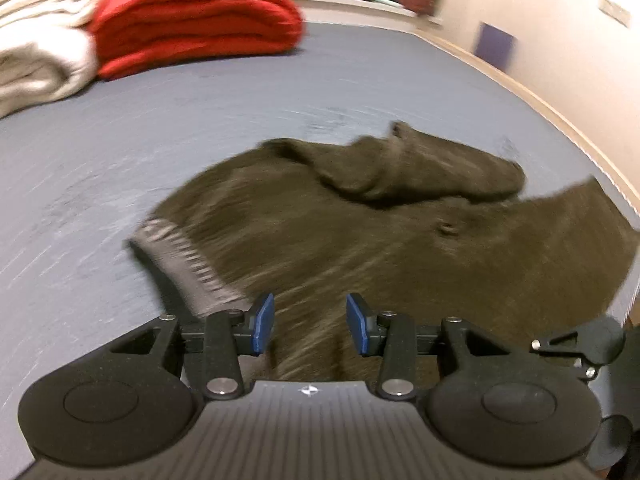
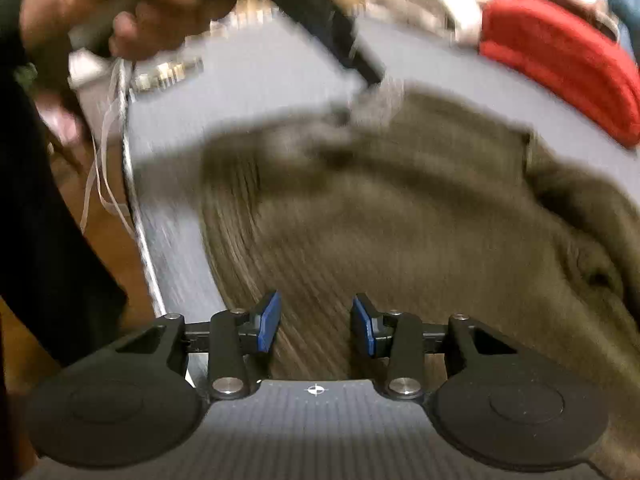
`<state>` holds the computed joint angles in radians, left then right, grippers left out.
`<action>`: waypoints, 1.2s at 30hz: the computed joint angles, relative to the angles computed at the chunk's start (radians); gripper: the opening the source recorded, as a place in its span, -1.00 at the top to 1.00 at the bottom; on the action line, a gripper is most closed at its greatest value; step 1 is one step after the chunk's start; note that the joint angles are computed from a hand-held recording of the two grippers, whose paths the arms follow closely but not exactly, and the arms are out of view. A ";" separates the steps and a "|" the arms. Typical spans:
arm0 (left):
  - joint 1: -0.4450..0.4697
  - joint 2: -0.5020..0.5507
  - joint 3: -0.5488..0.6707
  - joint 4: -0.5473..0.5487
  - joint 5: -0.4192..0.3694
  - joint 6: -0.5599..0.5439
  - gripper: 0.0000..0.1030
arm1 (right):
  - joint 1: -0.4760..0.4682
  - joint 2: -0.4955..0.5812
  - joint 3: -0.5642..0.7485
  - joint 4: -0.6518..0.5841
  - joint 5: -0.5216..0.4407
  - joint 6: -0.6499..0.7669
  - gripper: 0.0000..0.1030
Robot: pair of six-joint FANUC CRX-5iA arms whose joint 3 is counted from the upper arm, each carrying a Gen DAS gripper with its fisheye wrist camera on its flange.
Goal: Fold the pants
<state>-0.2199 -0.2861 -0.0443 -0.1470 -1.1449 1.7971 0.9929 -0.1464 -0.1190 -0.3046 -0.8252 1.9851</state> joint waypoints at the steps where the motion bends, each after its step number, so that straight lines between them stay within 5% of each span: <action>1: -0.012 0.016 0.003 -0.003 0.005 0.004 0.14 | -0.010 -0.004 -0.001 -0.016 0.003 0.010 0.17; 5: 0.008 0.068 -0.007 0.002 -0.001 0.006 0.16 | -0.060 -0.014 0.028 -0.070 -0.013 0.024 0.15; 7: 0.017 0.124 0.024 -0.066 -0.115 0.034 0.74 | -0.089 -0.025 0.028 -0.072 0.015 0.029 0.14; 11: 0.014 0.143 0.073 -0.076 -0.134 0.081 0.67 | -0.189 -0.014 0.064 -0.049 0.075 0.005 0.10; 13: -0.033 0.151 0.111 -0.144 -0.136 0.123 0.40 | -0.258 0.008 0.092 -0.020 0.118 -0.046 0.05; 17: -0.080 0.166 0.147 -0.173 -0.103 0.163 0.19 | -0.366 0.091 0.124 0.151 0.220 -0.311 -0.14; 20: -0.124 0.215 0.196 -0.220 -0.109 0.184 0.17 | -0.454 0.201 0.204 0.219 0.156 -0.546 -0.16; 26: -0.138 0.277 0.240 -0.226 -0.082 0.192 0.07 | -0.640 0.413 0.434 -0.036 -0.102 -0.773 -0.16; 28: -0.139 0.286 0.248 -0.224 -0.078 0.189 0.06 | -0.686 0.446 0.477 -0.168 -0.150 -0.791 -0.11; 30: -0.142 0.291 0.255 -0.226 -0.077 0.189 0.05 | -0.708 0.457 0.490 -0.254 -0.165 -0.795 0.34; 31: -0.142 0.292 0.257 -0.226 -0.077 0.188 0.05 | -0.701 0.453 0.485 -0.256 -0.156 -0.796 0.41; 33: -0.140 0.293 0.258 -0.231 -0.073 0.196 0.05 | -0.655 0.432 0.456 -0.157 -0.099 -0.827 0.68; 36: -0.134 0.288 0.257 -0.242 -0.074 0.212 0.05 | -0.579 0.353 0.372 -0.042 0.047 -0.738 0.75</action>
